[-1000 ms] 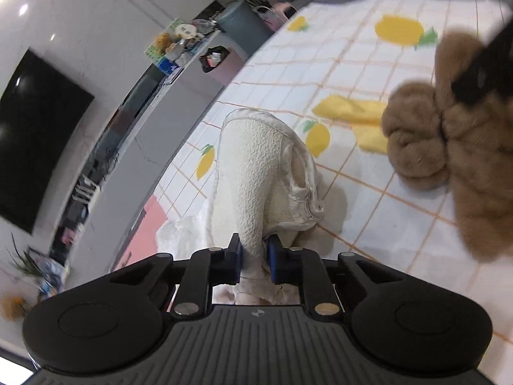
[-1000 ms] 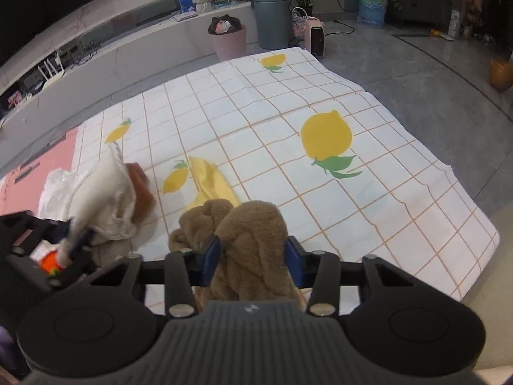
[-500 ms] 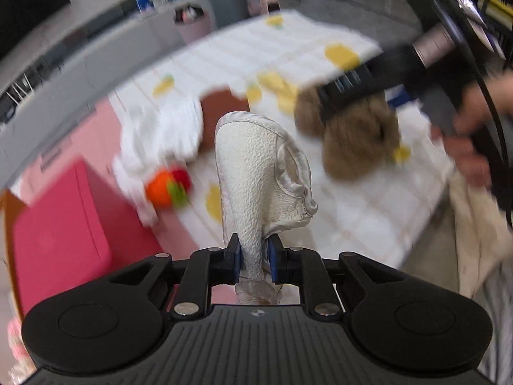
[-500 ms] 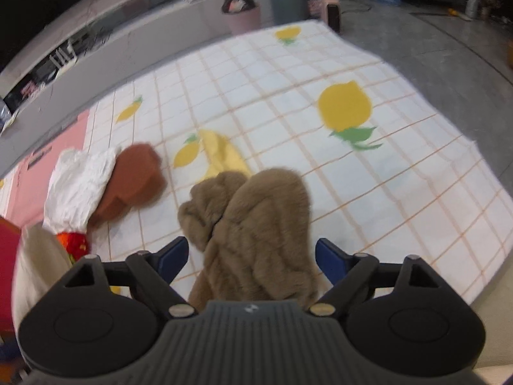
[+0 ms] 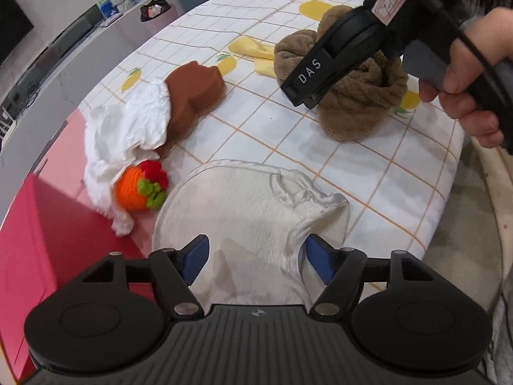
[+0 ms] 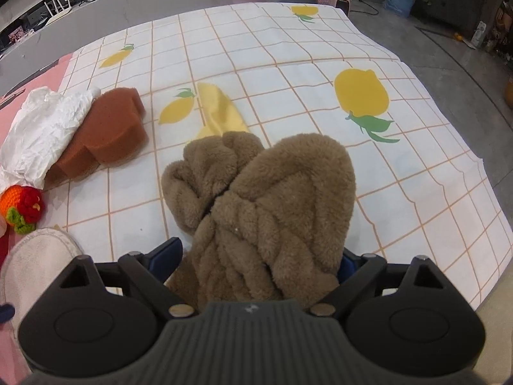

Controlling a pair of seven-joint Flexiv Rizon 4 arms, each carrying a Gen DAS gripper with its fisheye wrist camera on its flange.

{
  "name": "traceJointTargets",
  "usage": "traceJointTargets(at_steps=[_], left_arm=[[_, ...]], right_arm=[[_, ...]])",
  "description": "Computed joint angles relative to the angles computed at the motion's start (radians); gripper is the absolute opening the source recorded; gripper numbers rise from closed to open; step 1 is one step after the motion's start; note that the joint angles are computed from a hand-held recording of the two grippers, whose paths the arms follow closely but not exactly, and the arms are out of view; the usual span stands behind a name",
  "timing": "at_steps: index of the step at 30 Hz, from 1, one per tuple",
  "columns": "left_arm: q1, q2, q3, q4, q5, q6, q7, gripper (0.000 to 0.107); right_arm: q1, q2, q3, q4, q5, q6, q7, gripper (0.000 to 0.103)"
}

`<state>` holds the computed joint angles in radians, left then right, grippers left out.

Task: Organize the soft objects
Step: 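Lift the cream cloth with the left gripper while the right gripper lifts the brown towel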

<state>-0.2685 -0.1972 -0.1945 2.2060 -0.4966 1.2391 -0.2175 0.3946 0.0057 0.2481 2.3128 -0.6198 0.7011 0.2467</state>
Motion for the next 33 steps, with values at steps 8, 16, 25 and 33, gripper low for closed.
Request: traceJointTargets(at_steps=[8,16,25,33], left_arm=[[0.010,-0.042,-0.023,-0.033,-0.025,-0.018,0.026,0.098],[0.042,-0.056,-0.005,-0.090,-0.095,-0.183,-0.066,0.054],[0.024,-0.009,-0.012,-0.051,-0.194,-0.160,-0.022,0.007],[-0.020,0.071,0.018,-0.015,-0.350,-0.155,0.089,0.007]], right_arm=[[-0.001,-0.004,0.000,-0.002,0.037,0.007,0.011,0.092],[0.008,-0.007,0.005,-0.007,0.013,-0.033,0.035,0.080],[0.030,-0.017,0.009,-0.029,-0.026,-0.100,0.002,0.060],[0.012,0.050,0.022,0.013,-0.060,-0.056,0.096,0.060]])
